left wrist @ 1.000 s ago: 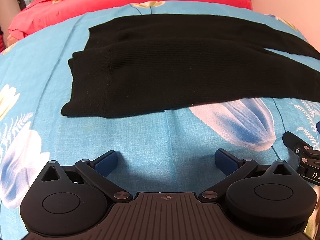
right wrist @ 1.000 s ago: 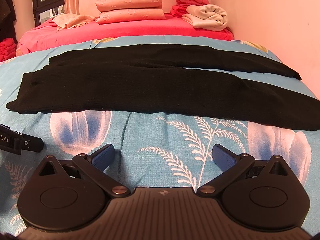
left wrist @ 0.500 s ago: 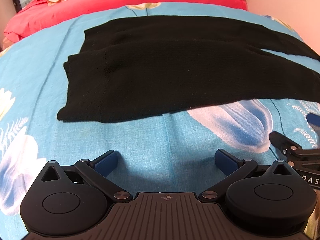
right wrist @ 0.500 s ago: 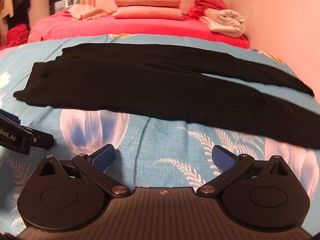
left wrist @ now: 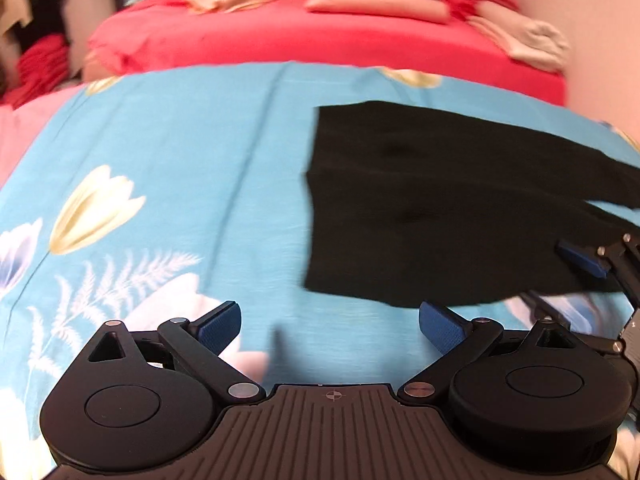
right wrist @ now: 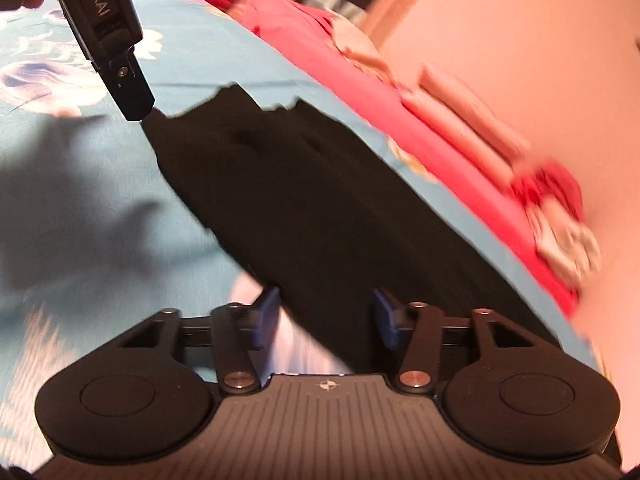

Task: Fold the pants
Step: 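Grasp the pants leg ends with the right gripper and lift them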

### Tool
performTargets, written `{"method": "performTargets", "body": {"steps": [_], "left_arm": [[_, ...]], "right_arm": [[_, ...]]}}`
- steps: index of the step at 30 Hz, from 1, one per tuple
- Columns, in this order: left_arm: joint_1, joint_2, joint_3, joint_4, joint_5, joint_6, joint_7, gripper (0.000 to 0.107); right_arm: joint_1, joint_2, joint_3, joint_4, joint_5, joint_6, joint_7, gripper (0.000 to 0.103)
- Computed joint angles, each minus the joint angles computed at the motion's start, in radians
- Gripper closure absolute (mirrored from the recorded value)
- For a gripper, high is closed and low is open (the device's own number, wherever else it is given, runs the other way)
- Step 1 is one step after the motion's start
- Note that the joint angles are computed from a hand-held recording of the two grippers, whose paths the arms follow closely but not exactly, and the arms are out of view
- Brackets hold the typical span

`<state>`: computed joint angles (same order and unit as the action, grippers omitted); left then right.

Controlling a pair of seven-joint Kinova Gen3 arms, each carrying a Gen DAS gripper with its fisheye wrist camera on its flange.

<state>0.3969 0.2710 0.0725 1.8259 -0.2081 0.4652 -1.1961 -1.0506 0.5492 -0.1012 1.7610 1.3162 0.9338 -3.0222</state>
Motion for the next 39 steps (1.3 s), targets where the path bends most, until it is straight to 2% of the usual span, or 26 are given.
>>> {"method": "performTargets", "body": {"steps": [2,3,4,5,7,10,13,16,18,20,21,22,23,24,25,26,28,29,30,31,32,33,35,37,39], "left_arm": [[-0.017,0.017,0.005,-0.013,0.025,0.017,0.000,0.004],[-0.025,0.025,0.008,-0.020,0.037,0.023,-0.005,0.004],[-0.028,0.030,0.009,-0.020,0.046,0.024,-0.005,0.004],[-0.029,0.035,0.008,-0.024,0.051,0.025,-0.005,0.004],[-0.030,0.030,0.005,-0.019,0.053,0.014,-0.007,0.004],[-0.009,0.027,-0.008,-0.020,0.031,-0.003,0.008,0.004],[0.024,0.049,-0.019,-0.051,0.001,-0.003,0.035,0.004],[0.018,0.081,0.001,-0.090,0.008,0.030,0.010,0.004],[0.024,0.075,-0.006,-0.085,0.007,0.031,0.009,0.004],[0.028,0.063,-0.027,-0.074,-0.003,0.022,0.032,0.004],[0.025,0.053,-0.033,-0.064,-0.003,0.014,0.043,0.004],[0.014,0.045,-0.036,-0.058,0.000,0.010,0.046,0.004],[0.011,0.040,-0.042,-0.054,-0.002,0.010,0.057,0.004],[0.007,0.038,-0.044,-0.054,-0.005,0.013,0.065,0.004],[0.002,0.036,-0.046,-0.054,-0.007,0.016,0.071,0.004],[-0.001,0.036,-0.048,-0.055,-0.012,0.019,0.077,0.004],[0.000,0.038,-0.054,-0.061,-0.024,0.029,0.096,0.004],[-0.004,0.037,-0.054,-0.060,-0.026,0.029,0.101,0.004],[-0.010,0.034,-0.051,-0.059,-0.026,0.027,0.103,0.004],[-0.016,0.031,-0.048,-0.056,-0.024,0.024,0.102,0.004],[-0.022,0.032,-0.045,-0.057,-0.024,0.021,0.100,0.004],[-0.022,0.031,-0.047,-0.055,-0.028,0.018,0.103,0.004],[-0.015,0.030,-0.057,-0.055,-0.045,0.014,0.118,0.004],[-0.008,0.040,-0.062,-0.065,-0.059,0.012,0.135,0.004],[-0.018,0.056,-0.048,-0.081,-0.049,0.014,0.124,0.004]], "right_arm": [[0.009,0.030,0.016,-0.025,0.056,-0.018,0.010,0.050],[0.014,0.044,0.022,-0.040,0.077,-0.024,0.017,0.058],[0.021,0.049,0.028,-0.040,0.088,-0.038,0.013,0.089],[0.043,0.051,0.016,-0.051,0.083,-0.063,0.010,0.095],[0.031,0.024,0.013,-0.028,0.073,-0.103,-0.038,0.096],[0.032,-0.053,-0.060,0.047,0.106,-0.177,-0.081,0.096],[-0.022,-0.029,-0.037,0.053,0.116,-0.134,-0.084,0.096],[-0.024,-0.055,-0.045,0.059,0.137,-0.122,-0.180,0.096],[-0.019,-0.062,-0.059,0.060,0.152,-0.100,-0.183,0.096],[0.017,-0.056,-0.091,0.043,0.114,-0.102,-0.120,0.093],[0.021,-0.043,-0.106,0.025,0.104,-0.083,-0.080,0.084],[0.007,-0.029,-0.103,0.017,0.111,-0.052,-0.053,0.064],[-0.026,-0.006,-0.082,0.004,0.134,-0.021,-0.037,0.051],[-0.065,0.014,-0.061,0.008,0.173,-0.001,-0.037,0.032],[-0.086,0.034,-0.042,0.001,0.214,0.004,-0.023,0.028],[-0.088,0.048,-0.032,0.002,0.253,-0.008,-0.017,0.028],[-0.062,0.077,-0.039,-0.031,0.285,-0.048,0.029,0.039],[-0.065,0.092,-0.022,-0.052,0.295,-0.062,0.044,0.041],[-0.071,0.109,-0.005,-0.078,0.288,-0.059,0.065,0.048],[-0.058,0.124,-0.001,-0.108,0.266,-0.068,0.070,0.078],[-0.027,0.124,-0.014,-0.131,0.227,-0.094,0.059,0.095],[0.015,0.119,-0.040,-0.153,0.188,-0.135,0.032,0.093],[0.045,0.082,-0.084,-0.150,0.158,-0.201,0.008,0.093],[0.000,0.076,-0.081,-0.115,0.193,-0.203,0.031,0.093],[-0.057,0.095,-0.025,-0.101,0.226,-0.173,0.005,0.092]]}}
